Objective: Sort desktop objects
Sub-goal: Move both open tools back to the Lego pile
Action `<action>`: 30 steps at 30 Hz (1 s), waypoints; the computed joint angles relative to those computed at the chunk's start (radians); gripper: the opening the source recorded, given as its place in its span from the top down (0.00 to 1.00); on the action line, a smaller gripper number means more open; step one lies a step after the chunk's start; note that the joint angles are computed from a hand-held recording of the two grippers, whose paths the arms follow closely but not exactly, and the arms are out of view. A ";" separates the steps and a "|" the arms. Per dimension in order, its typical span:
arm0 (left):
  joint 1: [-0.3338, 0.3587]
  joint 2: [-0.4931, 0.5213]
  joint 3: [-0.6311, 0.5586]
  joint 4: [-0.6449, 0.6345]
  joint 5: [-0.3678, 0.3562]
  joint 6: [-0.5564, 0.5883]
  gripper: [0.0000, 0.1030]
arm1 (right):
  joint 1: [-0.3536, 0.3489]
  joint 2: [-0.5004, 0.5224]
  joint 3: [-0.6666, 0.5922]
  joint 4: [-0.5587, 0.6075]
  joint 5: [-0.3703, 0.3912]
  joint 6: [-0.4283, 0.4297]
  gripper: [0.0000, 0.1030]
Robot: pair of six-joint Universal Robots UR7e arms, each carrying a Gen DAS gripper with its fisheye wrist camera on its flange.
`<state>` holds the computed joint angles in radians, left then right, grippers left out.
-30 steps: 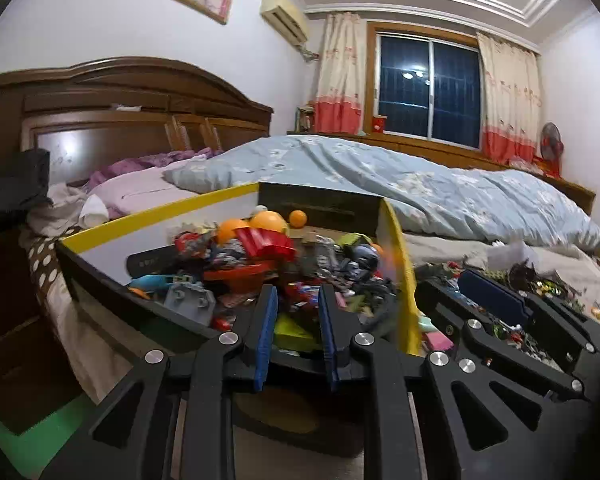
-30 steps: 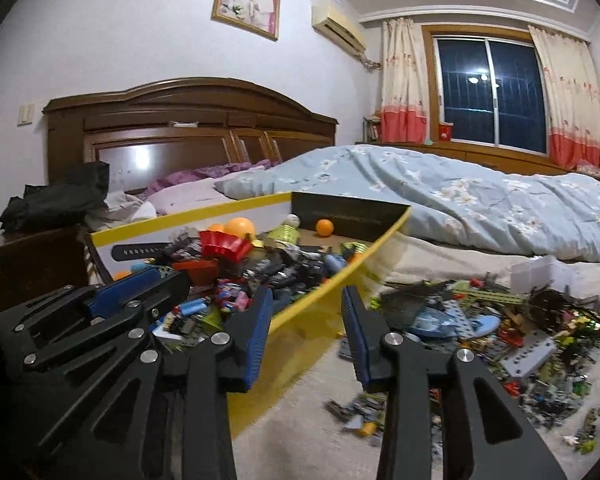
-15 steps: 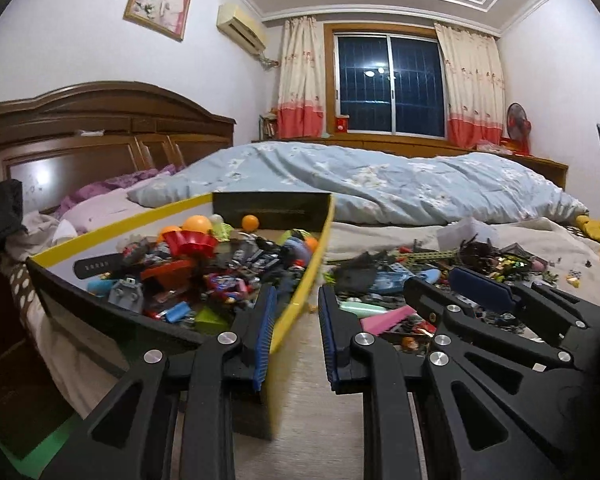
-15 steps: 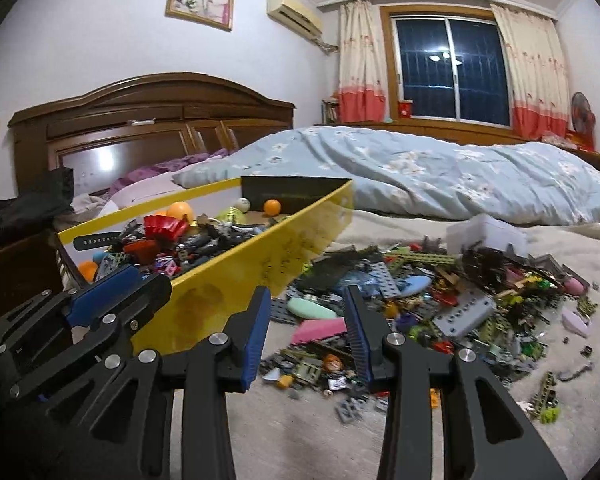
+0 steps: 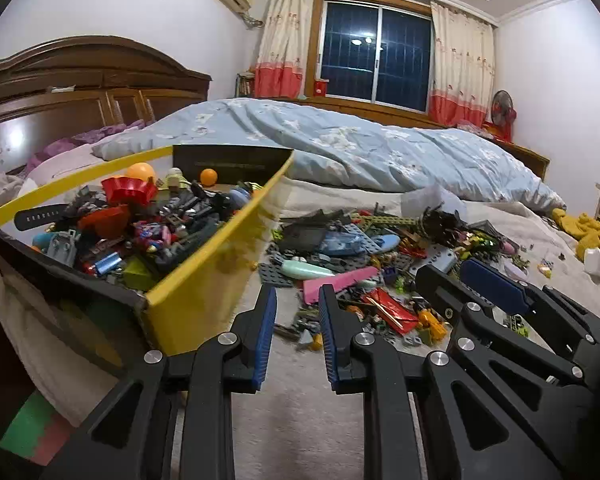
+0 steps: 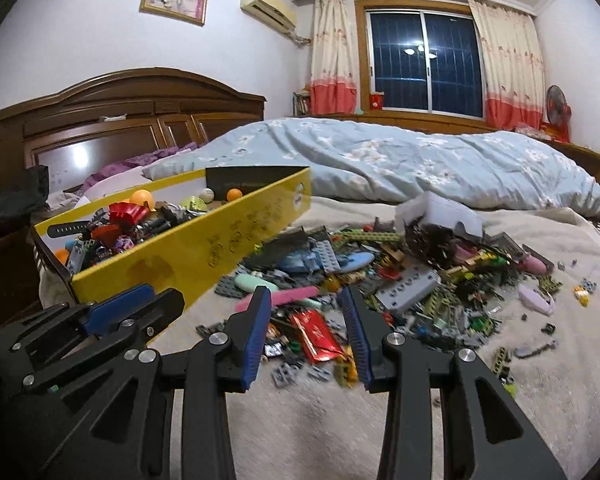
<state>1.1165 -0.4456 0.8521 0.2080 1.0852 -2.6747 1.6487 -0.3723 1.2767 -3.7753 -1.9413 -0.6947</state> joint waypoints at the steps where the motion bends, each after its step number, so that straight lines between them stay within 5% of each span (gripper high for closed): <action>1: -0.001 -0.002 0.010 -0.010 0.003 0.005 0.79 | -0.002 -0.002 0.005 -0.005 0.000 0.000 0.64; 10: -0.001 -0.057 0.200 -0.232 0.038 0.097 0.80 | -0.027 -0.023 0.088 -0.066 0.010 -0.035 0.64; 15: 0.000 -0.030 0.163 -0.138 0.059 0.070 0.82 | -0.033 -0.027 0.133 -0.130 -0.025 -0.074 0.64; 24: -0.025 -0.005 0.184 -0.178 0.090 0.170 0.83 | -0.059 -0.078 0.210 -0.171 -0.055 -0.015 0.64; 30: -0.041 0.106 0.003 0.023 0.068 0.191 0.83 | -0.082 -0.098 0.229 -0.147 -0.122 0.046 0.64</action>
<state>1.0759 -0.3393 0.8552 0.2308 1.1534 -2.4839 1.5665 -0.4700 1.5056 -3.9228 -2.0636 -0.6485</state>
